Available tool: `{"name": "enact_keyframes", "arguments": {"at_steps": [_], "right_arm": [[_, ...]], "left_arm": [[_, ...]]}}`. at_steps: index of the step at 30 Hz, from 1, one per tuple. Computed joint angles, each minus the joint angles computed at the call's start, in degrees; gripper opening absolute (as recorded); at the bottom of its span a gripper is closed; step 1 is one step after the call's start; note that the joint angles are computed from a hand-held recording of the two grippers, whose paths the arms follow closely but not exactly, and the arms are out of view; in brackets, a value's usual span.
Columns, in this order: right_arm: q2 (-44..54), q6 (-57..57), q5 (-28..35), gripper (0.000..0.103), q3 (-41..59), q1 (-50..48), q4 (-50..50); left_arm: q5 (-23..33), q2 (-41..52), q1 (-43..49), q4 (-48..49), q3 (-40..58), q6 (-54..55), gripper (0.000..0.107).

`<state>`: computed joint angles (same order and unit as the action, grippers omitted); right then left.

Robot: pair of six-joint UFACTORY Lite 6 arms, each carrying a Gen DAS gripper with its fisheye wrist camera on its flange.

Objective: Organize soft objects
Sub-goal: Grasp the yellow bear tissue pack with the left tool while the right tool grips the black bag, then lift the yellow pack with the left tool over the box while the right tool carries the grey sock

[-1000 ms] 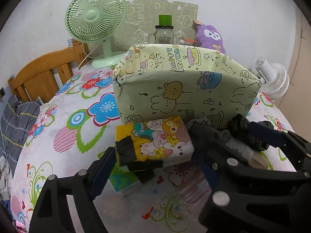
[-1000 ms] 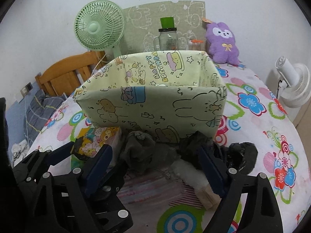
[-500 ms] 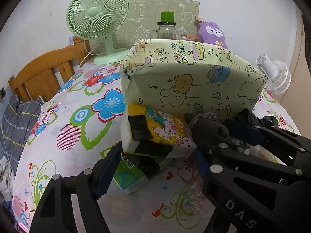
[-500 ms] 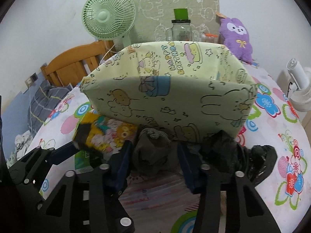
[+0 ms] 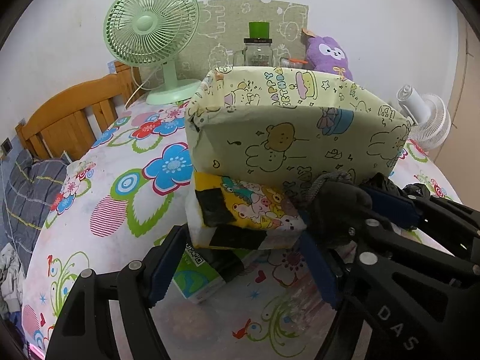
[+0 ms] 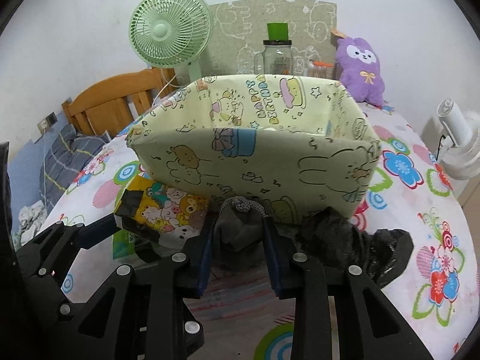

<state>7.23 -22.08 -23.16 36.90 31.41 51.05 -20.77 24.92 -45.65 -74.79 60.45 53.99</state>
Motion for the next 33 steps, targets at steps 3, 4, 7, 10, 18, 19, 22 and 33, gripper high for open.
{"name": "enact_keyframes", "arguments": {"at_steps": [3,4,7,10,18,19,22,33], "right_arm": [[-0.8,-1.4,-0.5,0.034,-0.7,0.0,1.6],[-1.1,-1.7,-0.6,0.034,-1.0,0.0,1.9],[-1.0,-0.8,-0.5,0.034,-1.2,-0.2,1.0],[-0.8,0.5,-0.3,0.034,-1.3,-0.6,-0.1],[-0.2,-0.2,0.2,0.034,-0.4,-0.8,0.6],[-0.2,-0.1,0.2,0.034,-0.4,-0.9,0.6],[-0.6,0.1,0.2,0.034,-0.5,-0.9,0.6],[-5.2,-2.9,-0.5,0.034,-3.6,0.5,4.5]], "left_arm": [[0.0,-0.5,-0.7,0.3,-0.4,-0.4,0.082],[-0.4,-0.5,-1.1,0.4,-0.4,-0.4,0.083],[-1.5,0.5,-1.6,-0.5,0.5,0.5,0.084],[-1.3,1.6,-1.2,-1.7,1.9,1.6,0.084],[-0.6,2.2,-0.4,-1.9,2.8,2.3,0.074],[-0.4,2.0,-0.4,-1.9,2.7,2.3,0.074],[-0.2,1.2,-0.7,-1.4,2.1,1.9,0.074],[-1.9,-2.0,-3.7,-2.8,-0.5,1.9,0.074]]}}
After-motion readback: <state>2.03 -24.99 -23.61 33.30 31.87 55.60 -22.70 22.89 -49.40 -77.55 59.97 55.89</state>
